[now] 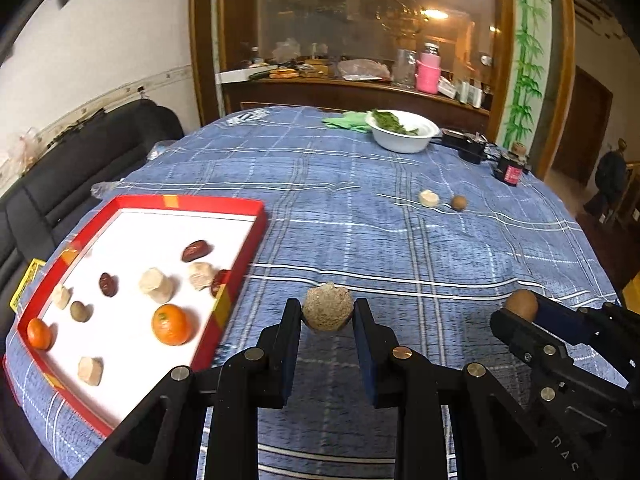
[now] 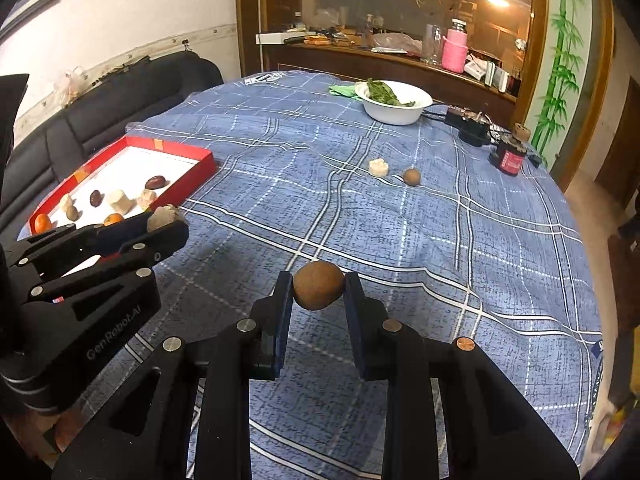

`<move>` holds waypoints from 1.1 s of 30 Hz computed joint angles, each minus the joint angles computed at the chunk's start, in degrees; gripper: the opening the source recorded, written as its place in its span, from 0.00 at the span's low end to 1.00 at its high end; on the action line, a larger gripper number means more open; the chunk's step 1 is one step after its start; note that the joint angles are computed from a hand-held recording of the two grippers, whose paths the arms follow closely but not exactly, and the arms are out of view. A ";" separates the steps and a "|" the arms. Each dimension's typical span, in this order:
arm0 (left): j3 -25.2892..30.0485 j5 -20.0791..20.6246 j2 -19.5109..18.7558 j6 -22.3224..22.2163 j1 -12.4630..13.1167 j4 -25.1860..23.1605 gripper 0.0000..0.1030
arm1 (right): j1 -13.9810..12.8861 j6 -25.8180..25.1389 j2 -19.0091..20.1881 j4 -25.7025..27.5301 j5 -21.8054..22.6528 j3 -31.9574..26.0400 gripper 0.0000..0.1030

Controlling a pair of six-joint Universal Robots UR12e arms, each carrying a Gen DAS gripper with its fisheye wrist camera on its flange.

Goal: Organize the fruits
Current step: 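Carry the longan and tan cube in both grippers over the tray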

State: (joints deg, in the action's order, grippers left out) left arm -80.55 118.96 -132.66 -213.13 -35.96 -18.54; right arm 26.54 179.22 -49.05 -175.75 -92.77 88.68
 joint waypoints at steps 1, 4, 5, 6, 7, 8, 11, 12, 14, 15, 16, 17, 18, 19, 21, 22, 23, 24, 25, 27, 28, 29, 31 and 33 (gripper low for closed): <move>-0.30 0.09 0.20 -0.34 0.08 0.00 0.25 | 0.19 -0.29 0.06 0.01 -0.29 -0.13 0.23; -1.59 0.88 0.97 -1.61 0.28 0.24 0.25 | 0.62 -1.03 0.29 0.35 -0.21 -0.70 0.23; -2.24 1.25 1.38 -2.29 0.38 0.27 0.25 | 0.83 -1.66 0.43 0.47 -0.26 -1.00 0.24; -2.87 1.71 1.74 -2.73 0.39 0.43 0.25 | 1.07 -2.52 0.59 0.83 -0.23 -1.39 0.24; -3.44 2.17 2.08 -3.17 0.43 0.56 0.25 | 1.26 -3.12 0.71 1.10 -0.17 -1.67 0.24; -4.30 2.50 2.57 -3.83 0.53 0.80 0.25 | 1.51 -4.05 0.89 1.40 -0.04 -2.08 0.24; -6.36 3.98 3.81 -6.16 0.86 0.91 0.25 | 2.59 -7.61 1.71 2.60 -0.19 -3.82 0.24; -7.18 4.61 4.32 -7.31 1.07 0.69 0.25 | 2.86 -8.34 1.95 2.98 0.00 -4.34 0.24; -8.65 5.74 5.25 -9.49 1.45 0.09 0.25 | 3.53 -9.91 2.56 3.42 0.45 -5.58 0.24; -9.32 6.29 5.67 -10.61 1.64 -0.31 0.25 | 3.90 -10.71 2.90 3.61 0.64 -6.26 0.24; -9.85 6.67 6.00 -11.39 1.81 -0.58 0.25 | 4.30 -11.67 3.29 3.84 0.87 -7.02 0.24; -10.73 7.35 6.58 -12.93 2.13 -1.30 0.25 | 4.69 -12.55 3.71 3.98 1.12 -7.78 0.24; -11.21 7.66 6.90 -13.83 2.30 -1.67 0.25 | 5.00 -13.12 4.06 4.13 1.38 -8.41 0.24; -12.00 8.16 7.43 -15.33 2.66 -2.41 0.25 | 5.32 -13.74 4.49 4.65 1.90 -9.25 0.24; -13.00 8.69 8.12 -17.18 3.10 -3.32 0.25 | 5.91 -14.69 5.27 5.64 2.92 -10.89 0.24; -13.52 8.91 8.45 -18.03 3.36 -3.67 0.25 | 6.26 -15.11 5.74 6.22 3.36 -11.90 0.24; -14.09 9.23 8.83 -18.99 3.69 -4.08 0.25 | 6.53 -15.34 6.10 6.68 3.83 -12.63 0.24; -14.61 9.51 9.16 -19.69 3.88 -4.25 0.25 | 6.75 -15.62 6.44 7.15 4.38 -13.38 0.24; -14.95 9.69 9.40 -20.18 4.06 -4.40 0.25 | 7.00 -15.96 6.78 7.46 4.84 -14.12 0.24; -15.54 10.04 9.83 -21.24 4.54 -4.94 0.25 | 7.40 -16.18 7.38 7.95 5.48 -15.41 0.24; -15.79 10.22 9.99 -21.75 4.75 -5.09 0.25 | 7.56 -16.09 7.67 8.37 5.86 -16.08 0.24; -16.06 10.42 10.17 -22.19 5.02 -5.30 0.25 | 7.67 -16.08 7.91 8.63 6.13 -16.59 0.24; -16.47 10.49 10.48 -22.81 5.46 -5.72 0.25 | 7.98 -16.16 8.46 9.24 6.40 -17.77 0.24; -16.71 10.69 10.65 -23.29 5.97 -6.33 0.25 | 8.22 -16.27 8.88 9.96 6.62 -18.75 0.24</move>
